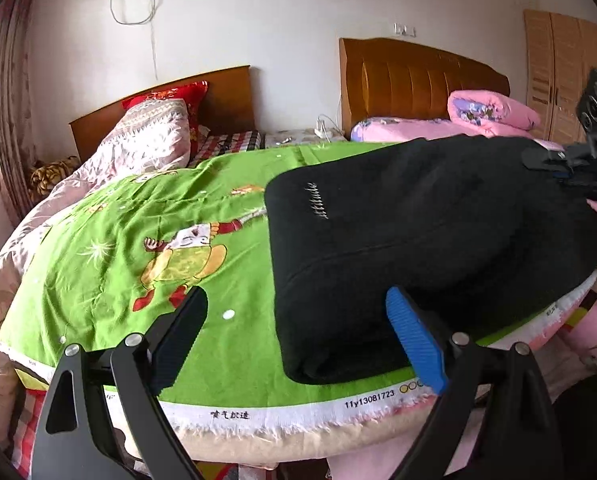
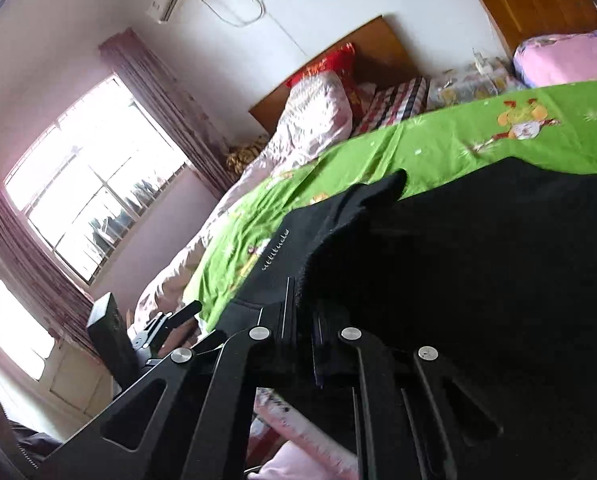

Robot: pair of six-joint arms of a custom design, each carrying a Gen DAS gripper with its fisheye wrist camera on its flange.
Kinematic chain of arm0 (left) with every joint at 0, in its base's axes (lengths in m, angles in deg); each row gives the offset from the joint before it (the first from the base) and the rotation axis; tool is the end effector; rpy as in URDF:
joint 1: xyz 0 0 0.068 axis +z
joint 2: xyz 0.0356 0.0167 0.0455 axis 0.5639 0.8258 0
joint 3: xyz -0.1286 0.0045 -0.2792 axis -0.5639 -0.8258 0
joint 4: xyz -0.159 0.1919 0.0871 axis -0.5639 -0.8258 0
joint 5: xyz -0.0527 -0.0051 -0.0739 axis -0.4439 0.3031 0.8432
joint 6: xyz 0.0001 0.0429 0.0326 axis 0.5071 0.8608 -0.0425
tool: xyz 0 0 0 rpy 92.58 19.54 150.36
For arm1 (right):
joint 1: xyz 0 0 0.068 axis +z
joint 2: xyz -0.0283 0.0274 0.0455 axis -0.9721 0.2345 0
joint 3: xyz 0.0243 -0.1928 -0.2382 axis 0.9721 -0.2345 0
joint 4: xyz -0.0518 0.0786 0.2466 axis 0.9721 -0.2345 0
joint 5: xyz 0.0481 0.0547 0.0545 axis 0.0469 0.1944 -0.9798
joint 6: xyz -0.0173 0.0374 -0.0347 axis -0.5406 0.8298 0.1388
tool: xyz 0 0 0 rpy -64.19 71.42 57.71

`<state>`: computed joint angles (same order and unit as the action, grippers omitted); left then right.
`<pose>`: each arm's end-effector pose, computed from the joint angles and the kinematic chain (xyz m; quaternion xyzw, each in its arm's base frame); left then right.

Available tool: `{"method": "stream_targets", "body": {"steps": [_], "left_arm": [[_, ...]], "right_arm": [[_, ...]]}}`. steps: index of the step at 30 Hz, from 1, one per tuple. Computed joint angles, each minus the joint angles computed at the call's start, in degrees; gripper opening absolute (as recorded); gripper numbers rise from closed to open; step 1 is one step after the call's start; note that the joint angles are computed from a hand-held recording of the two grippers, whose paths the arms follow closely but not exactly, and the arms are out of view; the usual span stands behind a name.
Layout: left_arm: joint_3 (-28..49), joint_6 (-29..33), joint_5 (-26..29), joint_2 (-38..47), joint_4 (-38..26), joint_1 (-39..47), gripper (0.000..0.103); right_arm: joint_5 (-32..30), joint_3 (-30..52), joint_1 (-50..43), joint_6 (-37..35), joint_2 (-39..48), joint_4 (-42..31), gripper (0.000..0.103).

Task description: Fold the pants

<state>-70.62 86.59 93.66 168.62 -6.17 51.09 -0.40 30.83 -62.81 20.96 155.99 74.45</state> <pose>0.2034 0.0559 0.0990 -0.0217 0.8765 0.0471 0.4786 0.3148 0.1028 0.1483 -0.1776 0.8283 0.4361 0.3037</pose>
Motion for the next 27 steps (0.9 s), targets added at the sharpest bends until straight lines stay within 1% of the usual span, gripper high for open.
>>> {"method": "stream_targets", "body": {"steps": [1, 3, 5, 6, 8, 9, 11, 12, 13, 14, 15, 16, 17, 19, 20, 22, 24, 25, 26, 27], "left_arm": [[-0.09, 0.01, -0.06, -0.15, 0.03, 0.22, 0.091], [0.04, 0.25, 0.8, -0.07, -0.16, 1.33, 0.091], [0.3, -0.26, 2.34, -0.58, -0.85, 2.66, 0.091], [0.49, -0.71, 3.3, -1.54, -1.66, 3.22, 0.091], [1.38, -1.53, 4.58, -3.49, -4.05, 3.79, 0.091], [1.98, -2.12, 3.91, -4.17, -5.13, 3.4, 0.091], [4.97, -2.95, -1.69, -3.08, -8.42, 0.63, 0.096], [6.34, -2.9, -4.28, -1.4, -9.38, -0.65, 0.096], [8.66, -2.82, -7.49, 1.82, -11.08, -2.2, 0.098], [10.23, -3.01, -7.8, 4.38, -12.39, -2.7, 0.098], [10.52, -3.66, -6.44, 5.79, -11.96, -2.39, 0.098], [10.19, -4.47, -5.57, 6.47, -10.7, -1.95, 0.098], [10.16, -5.01, -4.51, 6.44, -10.93, -1.29, 0.098], [9.24, -4.54, -4.72, 4.99, -10.52, -1.01, 0.098], [6.65, -4.21, -5.84, 3.13, -6.77, -1.35, 0.097], [3.87, -4.36, -5.48, 0.49, -3.25, -0.82, 0.097], [3.63, -4.7, -5.41, -1.05, -4.09, -0.12, 0.097], [4.3, -4.39, -6.28, -0.19, -4.8, -0.23, 0.097], [5.4, -4.17, -7.78, 1.98, -5.48, -0.7, 0.097], [6.03, -4.16, -7.29, 3.65, -5.89, -0.73, 0.097]], "right_arm": [[-0.61, -0.55, -0.69, -0.32, 0.39, -0.36, 0.009], [0.38, -1.04, -1.6, -1.1, 2.48, -1.33, 0.009], [1.19, -0.36, -3.34, -2.02, 8.2, -2.0, 0.009], [0.51, 0.81, -3.85, -2.05, 11.11, -2.4, 0.009], [-1.52, 1.42, -4.38, -1.65, 13.63, -1.63, 0.009], [-1.7, 1.21, -4.28, -1.22, 13.7, -0.62, 0.009], [-0.57, 1.71, -3.35, -2.94, 12.84, -1.93, 0.01], [0.04, 1.44, -3.21, -3.35, 12.58, -1.98, 0.01], [0.4, 1.46, -3.17, -3.6, 12.54, -2.34, 0.014], [0.68, 1.73, -3.21, -4.13, 12.47, -3.28, 0.02], [0.78, 1.79, -3.26, -4.77, 11.97, -4.19, 0.024], [-0.06, 1.38, -3.98, -5.18, 10.95, -4.45, 0.042], [-1.27, 0.8, -5.01, -4.81, 10.04, -3.78, 0.067], [-2.68, -0.1, -7.29, -4.09, 8.74, -1.96, 0.084], [-2.65, -0.06, -8.0, -4.03, 8.01, -2.15, 0.084], [-1.75, 1.0, -8.28, -4.49, 8.01, -3.55, 0.084], [0.05, 4.12, -7.21, -5.27, 9.91, -8.17, 0.084], [0.85, 7.01, -5.89, -6.72, 11.79, -12.27, 0.084], [2.03, 8.4, -4.64, -7.93, 12.65, -14.24, 0.084], [3.9, 9.19, -3.1, -9.41, 12.99, -15.38, 0.085]]}}
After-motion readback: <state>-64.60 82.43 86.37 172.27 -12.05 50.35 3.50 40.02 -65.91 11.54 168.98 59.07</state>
